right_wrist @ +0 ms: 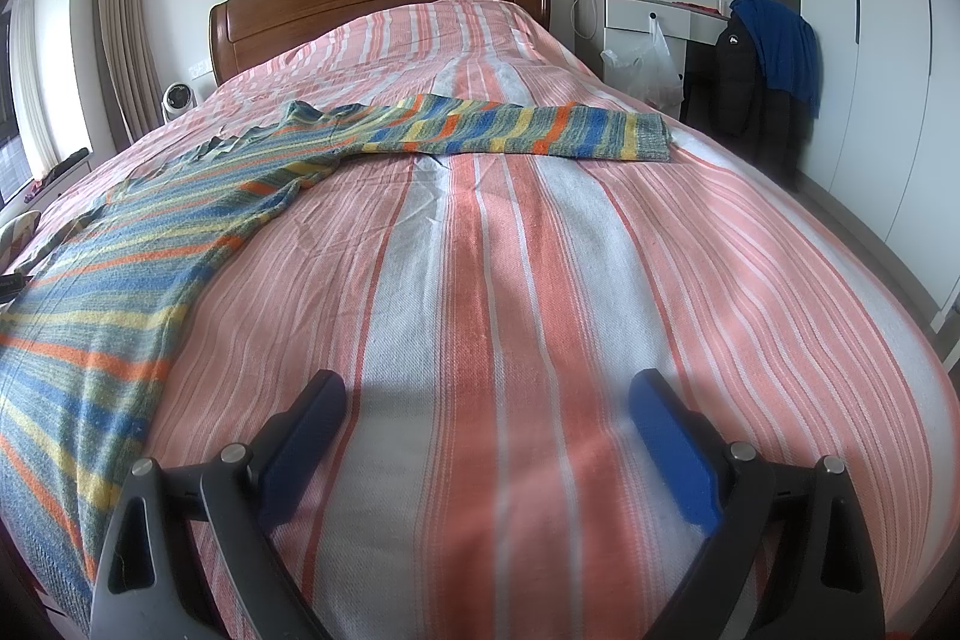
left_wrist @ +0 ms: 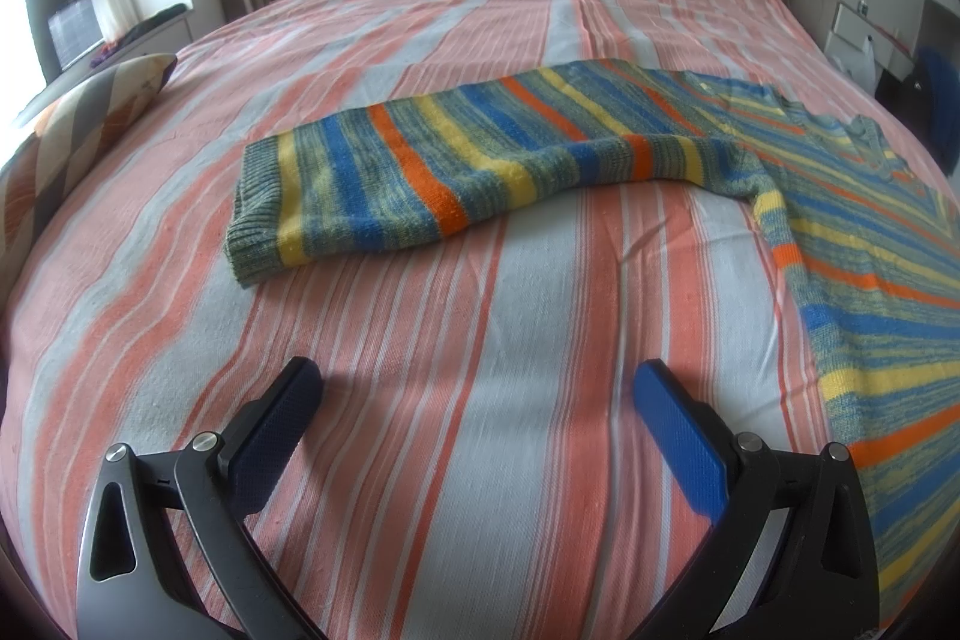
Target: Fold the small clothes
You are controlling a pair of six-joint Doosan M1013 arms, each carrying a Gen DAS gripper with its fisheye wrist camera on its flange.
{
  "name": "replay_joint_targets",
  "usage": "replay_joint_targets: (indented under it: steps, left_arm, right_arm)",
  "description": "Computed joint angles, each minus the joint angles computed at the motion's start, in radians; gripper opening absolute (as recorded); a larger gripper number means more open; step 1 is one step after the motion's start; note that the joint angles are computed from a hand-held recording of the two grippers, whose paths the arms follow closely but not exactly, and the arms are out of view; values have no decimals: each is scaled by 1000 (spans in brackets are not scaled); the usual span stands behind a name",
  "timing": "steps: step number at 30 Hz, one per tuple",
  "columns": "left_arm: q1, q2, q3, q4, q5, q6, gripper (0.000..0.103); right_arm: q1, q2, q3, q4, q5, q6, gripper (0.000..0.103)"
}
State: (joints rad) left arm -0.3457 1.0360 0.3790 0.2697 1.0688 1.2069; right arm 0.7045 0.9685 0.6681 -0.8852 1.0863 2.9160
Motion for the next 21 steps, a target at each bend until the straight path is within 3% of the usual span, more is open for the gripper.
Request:
replay_joint_targets:
  steps: [21]
  left_arm:
    - [-1, 2, -5, 2, 4, -2, 103]
  right_arm:
    - [-1, -3, 6, -1, -4, 0, 95]
